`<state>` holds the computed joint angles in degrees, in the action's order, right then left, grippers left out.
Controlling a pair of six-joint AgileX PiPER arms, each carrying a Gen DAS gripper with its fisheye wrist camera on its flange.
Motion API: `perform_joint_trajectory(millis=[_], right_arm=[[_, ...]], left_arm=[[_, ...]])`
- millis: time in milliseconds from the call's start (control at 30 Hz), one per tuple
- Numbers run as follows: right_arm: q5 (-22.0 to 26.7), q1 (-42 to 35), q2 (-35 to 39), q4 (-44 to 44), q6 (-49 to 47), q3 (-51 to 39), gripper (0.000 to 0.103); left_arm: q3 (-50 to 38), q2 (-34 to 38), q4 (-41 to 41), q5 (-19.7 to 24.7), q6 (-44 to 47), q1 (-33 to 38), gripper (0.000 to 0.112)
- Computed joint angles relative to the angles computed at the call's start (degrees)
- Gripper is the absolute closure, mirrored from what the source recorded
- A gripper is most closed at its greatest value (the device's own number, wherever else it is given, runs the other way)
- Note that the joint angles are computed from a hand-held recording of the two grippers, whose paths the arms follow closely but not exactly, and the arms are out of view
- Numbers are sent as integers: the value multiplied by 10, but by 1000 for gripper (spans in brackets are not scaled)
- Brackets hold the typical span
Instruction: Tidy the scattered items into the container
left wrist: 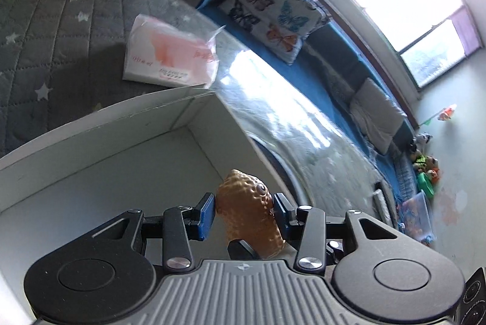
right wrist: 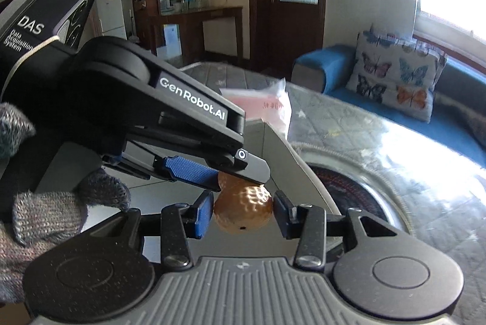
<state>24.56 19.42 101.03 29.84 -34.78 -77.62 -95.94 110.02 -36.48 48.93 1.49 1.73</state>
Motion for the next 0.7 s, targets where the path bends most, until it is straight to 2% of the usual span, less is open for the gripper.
perform_joint_trajectory(millis=[133, 300, 433, 567, 700], right_arm=[[36, -10, 55, -7, 10, -52, 60], [56, -9, 87, -27, 20, -79, 60], [45, 3, 99, -62, 56, -79, 57], [62, -3, 112, -61, 60, -102, 54], [38, -2, 87, -59, 58, -70, 51]], left_arm=[[-41, 46, 16, 16, -23, 0, 67], [-59, 72, 30, 20, -33, 1, 67], [-58, 78, 37, 26, -40, 4, 67], [-41, 68, 24, 23, -28, 9, 67], [-12, 38, 41, 0, -18, 2, 67]])
